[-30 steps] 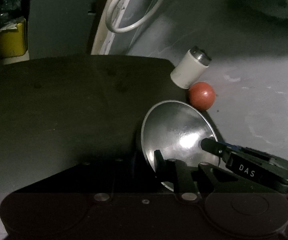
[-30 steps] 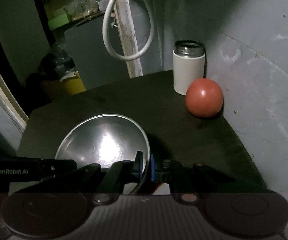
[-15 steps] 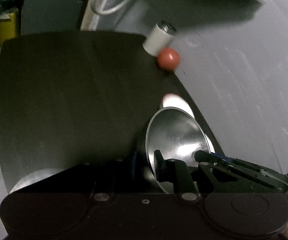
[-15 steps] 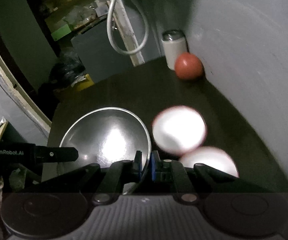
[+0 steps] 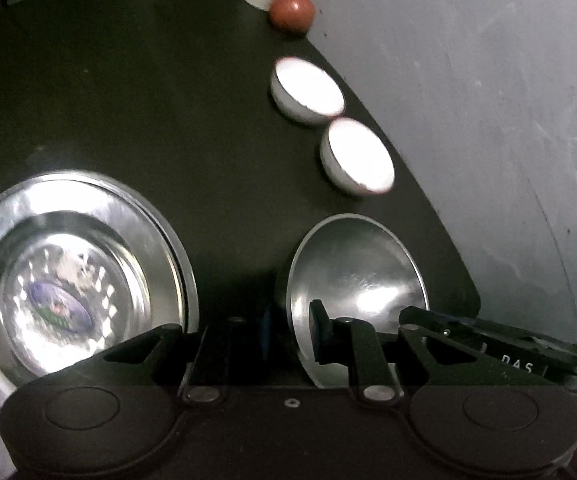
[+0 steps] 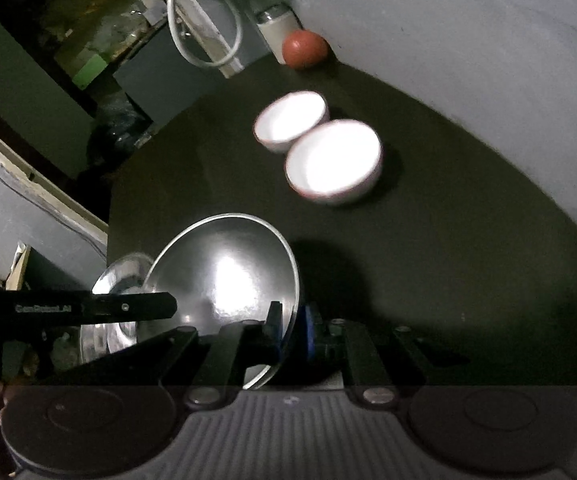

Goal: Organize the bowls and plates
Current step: 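Carry the steel bowl with both grippers and lower it beside the plate stack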

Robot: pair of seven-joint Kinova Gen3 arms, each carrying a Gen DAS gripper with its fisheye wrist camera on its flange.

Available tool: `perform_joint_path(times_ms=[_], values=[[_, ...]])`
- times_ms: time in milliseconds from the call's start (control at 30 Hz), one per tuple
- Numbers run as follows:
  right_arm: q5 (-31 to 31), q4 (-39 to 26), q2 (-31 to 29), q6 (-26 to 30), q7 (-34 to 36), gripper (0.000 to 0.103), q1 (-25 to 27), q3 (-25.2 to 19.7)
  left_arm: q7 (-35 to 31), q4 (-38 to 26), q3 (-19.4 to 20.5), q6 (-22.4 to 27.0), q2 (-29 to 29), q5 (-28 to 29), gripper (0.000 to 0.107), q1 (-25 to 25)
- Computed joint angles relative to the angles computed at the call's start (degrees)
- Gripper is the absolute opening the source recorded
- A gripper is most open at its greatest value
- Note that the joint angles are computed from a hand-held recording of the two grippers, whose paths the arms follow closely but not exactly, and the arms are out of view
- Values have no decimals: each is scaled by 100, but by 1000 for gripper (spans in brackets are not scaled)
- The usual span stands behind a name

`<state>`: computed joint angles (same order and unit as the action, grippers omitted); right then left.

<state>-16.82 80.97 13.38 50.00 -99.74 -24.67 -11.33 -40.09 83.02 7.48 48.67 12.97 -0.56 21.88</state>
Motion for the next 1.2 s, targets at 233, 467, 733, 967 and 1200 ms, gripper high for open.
perform_joint_path(times_ms=[233, 467, 733, 967, 1200], values=[[-126, 321, -200, 1, -89, 13, 75, 21, -210, -47, 85, 195, 95, 216, 22, -3], [-221, 372, -153, 91, -150, 14, 104, 18, -254, -219, 54, 426, 238, 308, 22, 12], [-316, 371, -111, 170, -53, 15, 143, 2, -248, -369, 31, 562, 343, 292, 25, 44], [-379, 407, -127, 156, -9, 15, 173, 10, -248, -425, 18, 588, 382, 271, 25, 72], [-249, 554, -240, -30, -118, 22, 118, 41, -109, -432, -38, 631, 323, 67, 30, 175]])
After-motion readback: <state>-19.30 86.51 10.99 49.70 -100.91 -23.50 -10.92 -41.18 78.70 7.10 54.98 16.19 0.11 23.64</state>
